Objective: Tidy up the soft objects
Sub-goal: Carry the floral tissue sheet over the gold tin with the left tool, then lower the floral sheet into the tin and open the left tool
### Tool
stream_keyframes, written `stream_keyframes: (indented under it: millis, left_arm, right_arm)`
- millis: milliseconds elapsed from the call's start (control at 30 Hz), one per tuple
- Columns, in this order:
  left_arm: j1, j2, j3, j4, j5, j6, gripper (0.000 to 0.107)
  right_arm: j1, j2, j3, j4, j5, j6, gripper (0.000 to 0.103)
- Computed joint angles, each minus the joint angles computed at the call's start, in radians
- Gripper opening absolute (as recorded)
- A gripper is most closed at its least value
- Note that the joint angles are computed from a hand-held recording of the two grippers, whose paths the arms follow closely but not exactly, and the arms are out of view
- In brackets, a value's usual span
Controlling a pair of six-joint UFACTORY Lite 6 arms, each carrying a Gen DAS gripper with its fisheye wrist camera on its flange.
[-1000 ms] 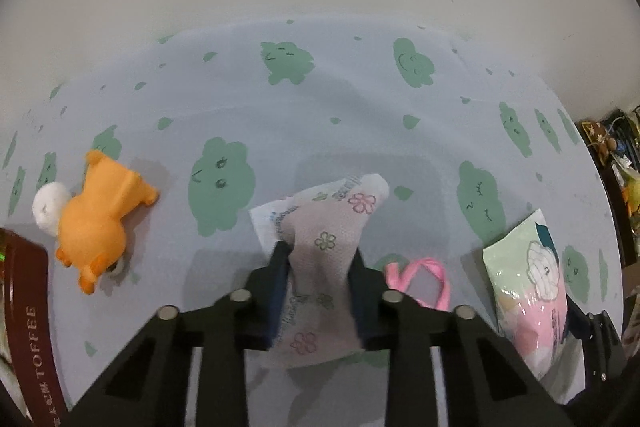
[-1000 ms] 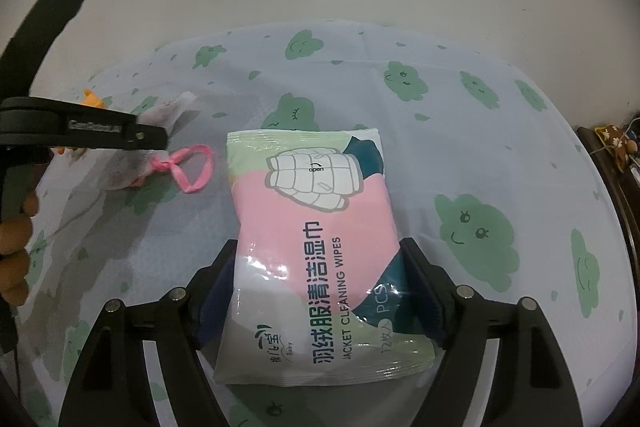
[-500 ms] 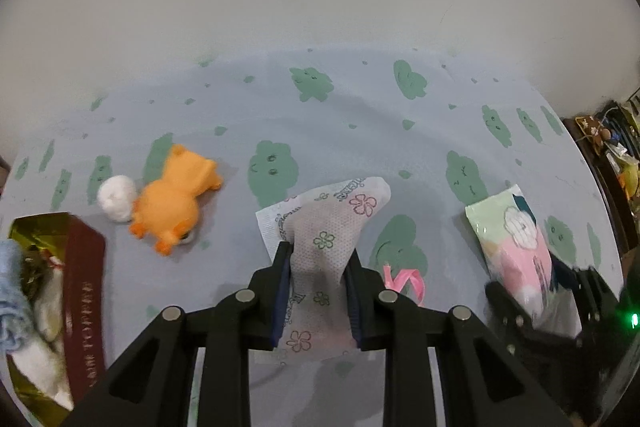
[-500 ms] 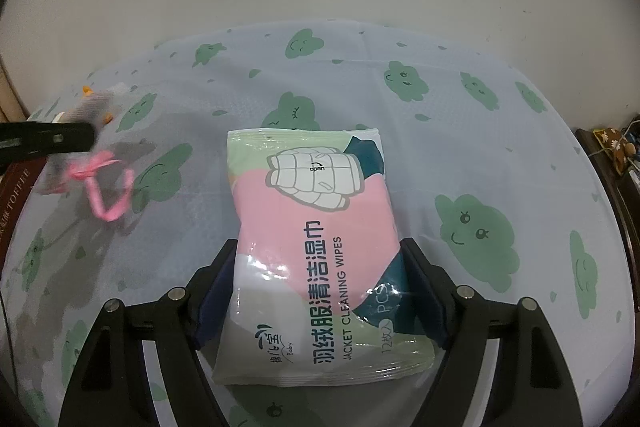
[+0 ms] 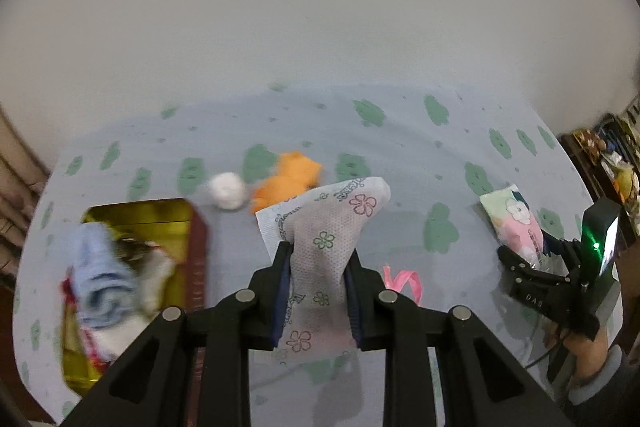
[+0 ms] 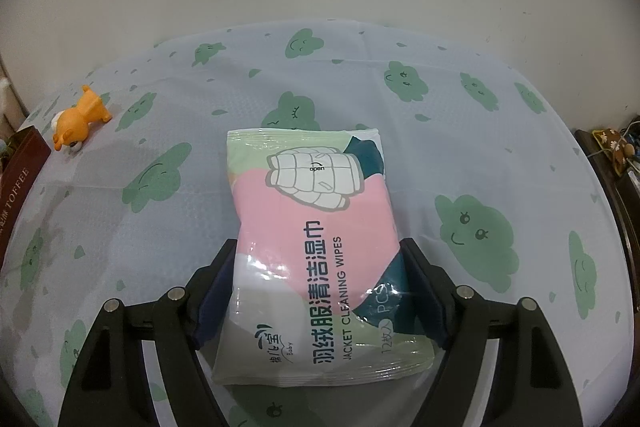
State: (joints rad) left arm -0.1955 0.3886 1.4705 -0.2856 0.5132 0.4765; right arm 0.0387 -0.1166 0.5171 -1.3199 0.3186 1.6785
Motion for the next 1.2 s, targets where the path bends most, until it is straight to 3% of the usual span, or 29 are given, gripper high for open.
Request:
stream_keyframes:
  millis: [300,633,1200]
  left_arm:
    - [0.243,-0.056,0.083,-0.011,0.055,0.082,0.024]
    - [0.433,0.063,0.233,0.016,0.098,0.1,0.025]
    - [0.571,0.157,0.146,-0.086,0.076,0.26,0.025]
  right_arm:
    - [0.0,0.0,-0.001,-0.003,0.0,0.003,0.076]
    - [0.001,-0.001,-0.002,-0.001,0.002,0.001,0.076]
    - [0.002,0.001,0.0,0.0,0.004,0.001,0.076]
